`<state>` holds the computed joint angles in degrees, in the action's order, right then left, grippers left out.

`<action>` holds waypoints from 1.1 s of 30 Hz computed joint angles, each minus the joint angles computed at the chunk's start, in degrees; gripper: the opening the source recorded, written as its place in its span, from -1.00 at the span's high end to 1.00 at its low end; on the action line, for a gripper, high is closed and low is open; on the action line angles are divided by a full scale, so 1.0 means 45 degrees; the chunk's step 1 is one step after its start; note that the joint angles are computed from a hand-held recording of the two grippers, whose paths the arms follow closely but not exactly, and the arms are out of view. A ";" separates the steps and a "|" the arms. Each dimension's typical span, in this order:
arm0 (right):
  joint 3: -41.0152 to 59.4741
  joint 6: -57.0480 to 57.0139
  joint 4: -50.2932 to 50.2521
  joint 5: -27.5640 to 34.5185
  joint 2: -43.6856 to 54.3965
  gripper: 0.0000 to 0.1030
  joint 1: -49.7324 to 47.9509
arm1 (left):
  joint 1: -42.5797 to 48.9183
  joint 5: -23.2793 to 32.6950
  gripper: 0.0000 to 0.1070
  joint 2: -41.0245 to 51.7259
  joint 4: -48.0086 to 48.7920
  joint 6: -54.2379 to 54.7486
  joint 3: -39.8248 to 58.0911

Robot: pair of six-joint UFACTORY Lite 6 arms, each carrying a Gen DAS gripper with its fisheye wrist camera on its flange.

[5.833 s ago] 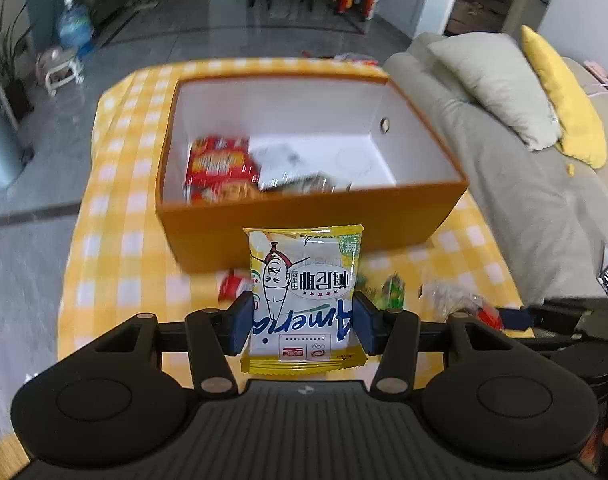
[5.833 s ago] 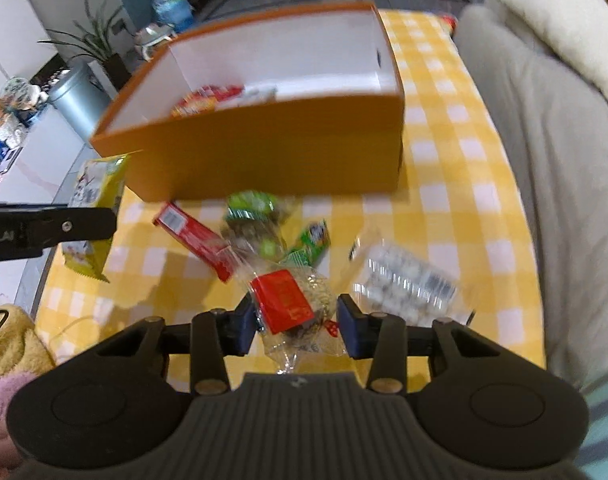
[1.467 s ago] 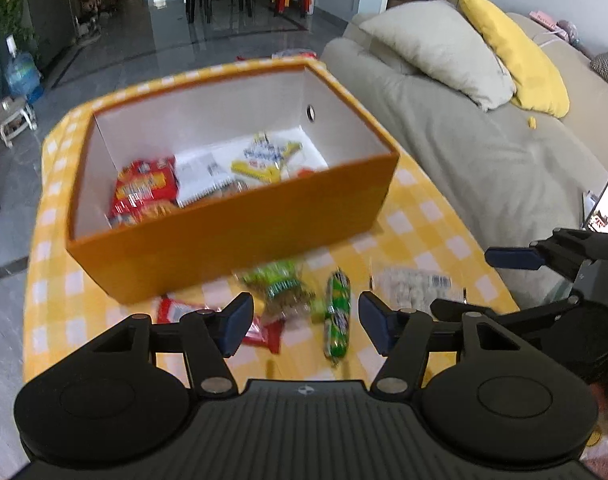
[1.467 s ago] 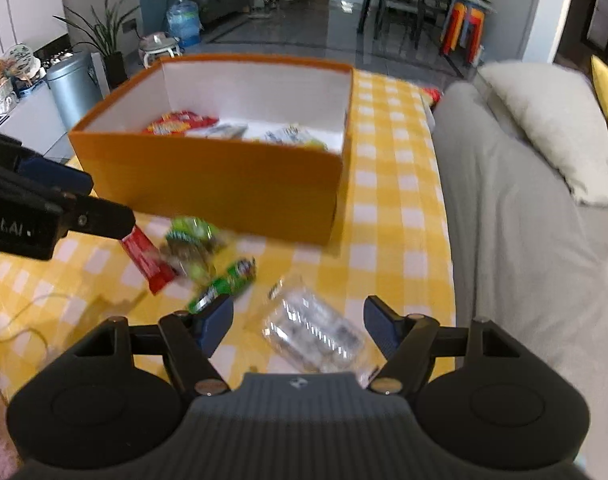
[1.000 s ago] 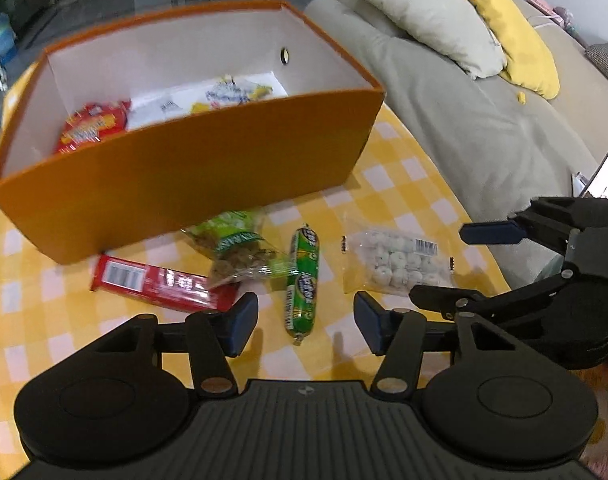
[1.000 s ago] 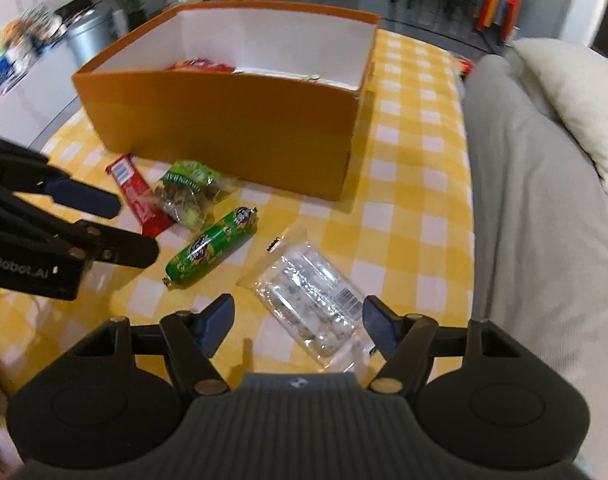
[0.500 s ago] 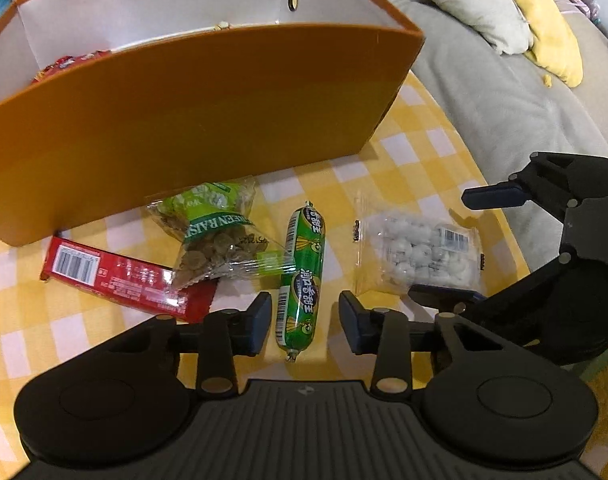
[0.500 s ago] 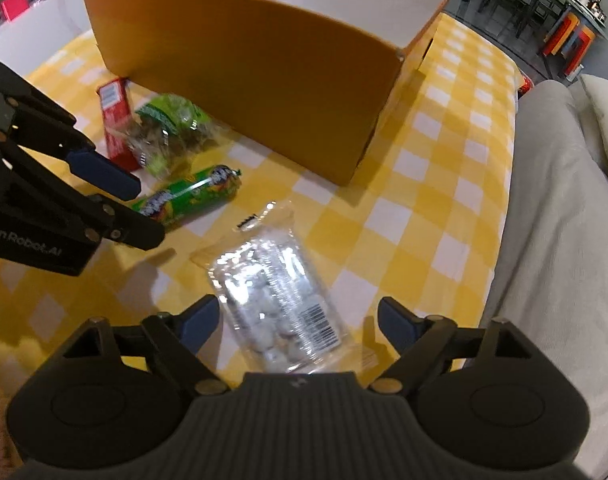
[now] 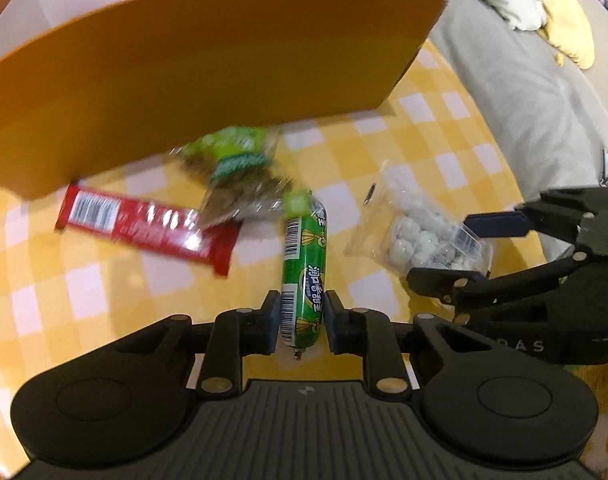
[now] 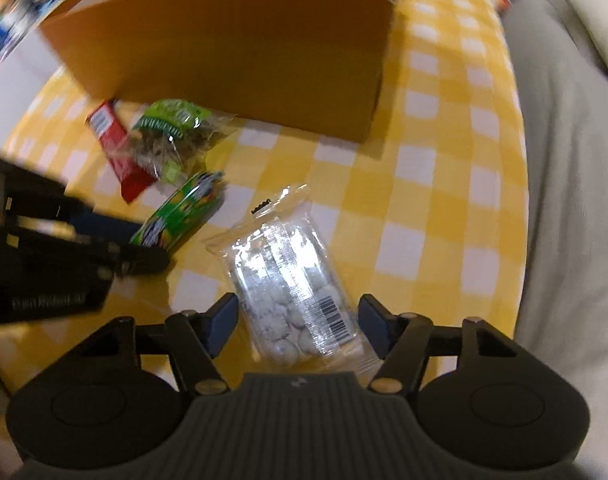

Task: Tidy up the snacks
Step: 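Grasp the green sausage stick with the left tool while the right tool grasps the white-ball packet, then lift both held snacks and carry them over the orange box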

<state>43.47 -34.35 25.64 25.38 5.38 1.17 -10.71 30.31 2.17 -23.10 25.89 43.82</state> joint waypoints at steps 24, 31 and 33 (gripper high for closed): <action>-0.2270 -0.1368 0.2644 -0.2993 -0.1522 -0.17 0.1847 | 0.0115 -0.1555 0.16 -0.0399 -0.0395 0.0149 -0.0768; -0.2321 0.0576 0.0699 -0.3361 -0.1423 -0.12 0.2335 | -0.0238 -0.1725 0.49 -0.0427 0.0812 -0.0527 -0.0787; -0.2295 0.0204 0.1128 -0.3283 -0.1424 -0.09 0.2241 | -0.0375 -0.1715 0.52 -0.0443 0.1276 -0.0976 -0.0775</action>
<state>33.15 -33.43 30.72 10.60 -1.02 11.25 -12.40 22.59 0.18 -17.36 21.50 40.34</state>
